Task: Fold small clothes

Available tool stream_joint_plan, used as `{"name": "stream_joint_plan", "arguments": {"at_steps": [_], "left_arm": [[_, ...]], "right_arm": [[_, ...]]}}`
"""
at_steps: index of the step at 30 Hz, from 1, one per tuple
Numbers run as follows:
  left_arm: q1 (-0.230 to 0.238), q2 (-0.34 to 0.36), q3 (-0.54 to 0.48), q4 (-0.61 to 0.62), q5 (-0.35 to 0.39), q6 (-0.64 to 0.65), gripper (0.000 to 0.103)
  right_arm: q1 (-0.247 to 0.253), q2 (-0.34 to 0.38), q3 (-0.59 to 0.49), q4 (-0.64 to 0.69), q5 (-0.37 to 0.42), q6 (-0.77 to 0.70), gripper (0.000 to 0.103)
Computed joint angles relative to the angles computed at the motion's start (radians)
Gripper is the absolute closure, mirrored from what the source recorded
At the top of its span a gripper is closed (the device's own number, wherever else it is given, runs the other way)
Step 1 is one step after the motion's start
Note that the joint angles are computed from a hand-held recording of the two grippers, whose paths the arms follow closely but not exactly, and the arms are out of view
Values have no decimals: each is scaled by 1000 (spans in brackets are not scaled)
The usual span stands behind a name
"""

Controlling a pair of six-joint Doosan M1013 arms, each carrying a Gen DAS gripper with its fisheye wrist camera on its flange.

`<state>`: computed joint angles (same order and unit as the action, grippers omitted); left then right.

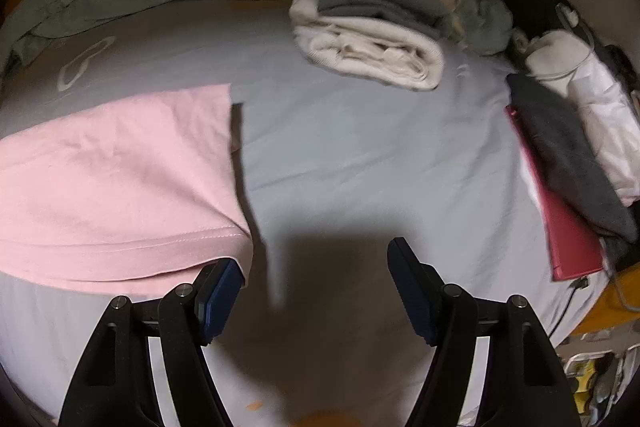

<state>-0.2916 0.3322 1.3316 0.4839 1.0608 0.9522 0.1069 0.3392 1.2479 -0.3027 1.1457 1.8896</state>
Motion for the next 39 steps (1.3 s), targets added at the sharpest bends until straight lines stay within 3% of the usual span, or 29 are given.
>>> {"name": "stream_joint_plan", "arguments": {"at_steps": [4, 9, 12, 15, 19, 21, 22, 23, 26, 27, 28, 29, 31, 34, 39], "left_arm": [[-8, 3, -4, -15, 44, 53, 49], [-22, 20, -24, -63, 139, 170, 40], [-16, 19, -36, -108, 176, 184, 36], [7, -10, -27, -227, 136, 197, 33], [17, -39, -25, -319, 26, 234, 32], [5, -26, -60, -305, -12, 244, 32], [-2, -13, -85, -305, -32, 273, 32], [-10, -3, -102, -295, -54, 291, 32], [-29, 41, -157, -235, -109, 266, 32], [-29, 66, -186, -231, -97, 244, 32], [-25, 94, -219, -243, -70, 227, 42], [-19, 116, -241, -268, -48, 217, 58], [2, 166, -295, -357, 14, 226, 71], [16, 212, -327, -374, 79, 200, 80], [10, 225, -295, -231, 29, 196, 85]], "right_arm": [[-26, -19, 19, 106, -3, -4, 28], [-40, -7, 10, 277, 68, -112, 28], [-19, -27, 34, 225, 64, -96, 28], [-19, -65, 64, 239, 42, -76, 28], [-41, -106, 79, 326, -42, -68, 28], [-43, -97, 49, 358, -94, -106, 39], [-42, -85, 25, 372, -105, -132, 58], [-39, -63, -8, 401, -108, -166, 68], [-38, 12, -108, 502, -85, -249, 89], [-30, 40, -144, 493, -71, -248, 89], [-22, 62, -170, 474, -60, -244, 89], [-13, 92, -205, 446, -38, -243, 89], [3, 144, -262, 369, 13, -217, 89], [21, 206, -312, 220, 79, -177, 89], [-1, 227, -297, 169, 74, -130, 89]]}}
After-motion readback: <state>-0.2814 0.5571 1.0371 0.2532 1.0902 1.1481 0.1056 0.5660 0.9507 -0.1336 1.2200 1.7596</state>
